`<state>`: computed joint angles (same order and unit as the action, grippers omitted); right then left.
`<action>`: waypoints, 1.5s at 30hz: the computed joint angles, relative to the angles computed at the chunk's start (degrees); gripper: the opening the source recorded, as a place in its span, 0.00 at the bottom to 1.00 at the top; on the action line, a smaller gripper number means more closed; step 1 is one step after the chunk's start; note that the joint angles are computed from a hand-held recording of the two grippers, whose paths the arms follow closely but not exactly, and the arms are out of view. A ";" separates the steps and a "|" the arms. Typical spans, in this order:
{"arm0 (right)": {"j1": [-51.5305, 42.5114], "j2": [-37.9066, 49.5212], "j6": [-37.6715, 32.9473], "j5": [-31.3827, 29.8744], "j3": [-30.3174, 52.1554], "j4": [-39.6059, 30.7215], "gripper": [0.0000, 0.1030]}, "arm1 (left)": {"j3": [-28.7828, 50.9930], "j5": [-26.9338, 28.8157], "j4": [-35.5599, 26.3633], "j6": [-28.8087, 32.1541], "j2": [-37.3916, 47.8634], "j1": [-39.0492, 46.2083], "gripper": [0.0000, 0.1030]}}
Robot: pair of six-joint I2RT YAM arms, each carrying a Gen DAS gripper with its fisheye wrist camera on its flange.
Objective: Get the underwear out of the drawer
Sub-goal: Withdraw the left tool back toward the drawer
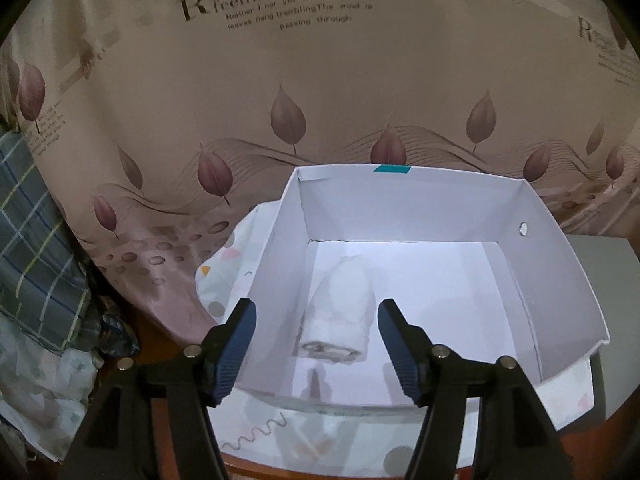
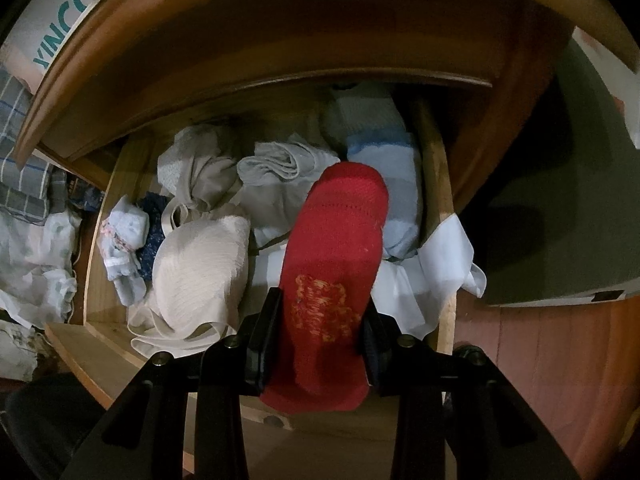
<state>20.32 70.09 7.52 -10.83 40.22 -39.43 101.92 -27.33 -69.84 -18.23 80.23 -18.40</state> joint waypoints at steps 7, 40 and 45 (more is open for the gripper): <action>-0.03 -1.41 0.16 0.63 -0.71 0.96 0.32 | -4.56 -6.34 -3.36 -4.70 -8.00 -5.47 0.63; 1.48 -15.80 -1.38 4.19 3.36 -8.88 0.32 | -57.67 -6.52 -2.20 -30.45 -40.05 -9.27 0.63; 3.99 -18.16 -1.49 4.22 7.54 -14.54 0.32 | -58.19 -5.01 -0.89 -29.01 -40.83 -7.07 0.63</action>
<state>24.31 51.93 6.03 -6.61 47.76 -53.98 43.73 -32.34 -70.74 -47.23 39.39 -25.47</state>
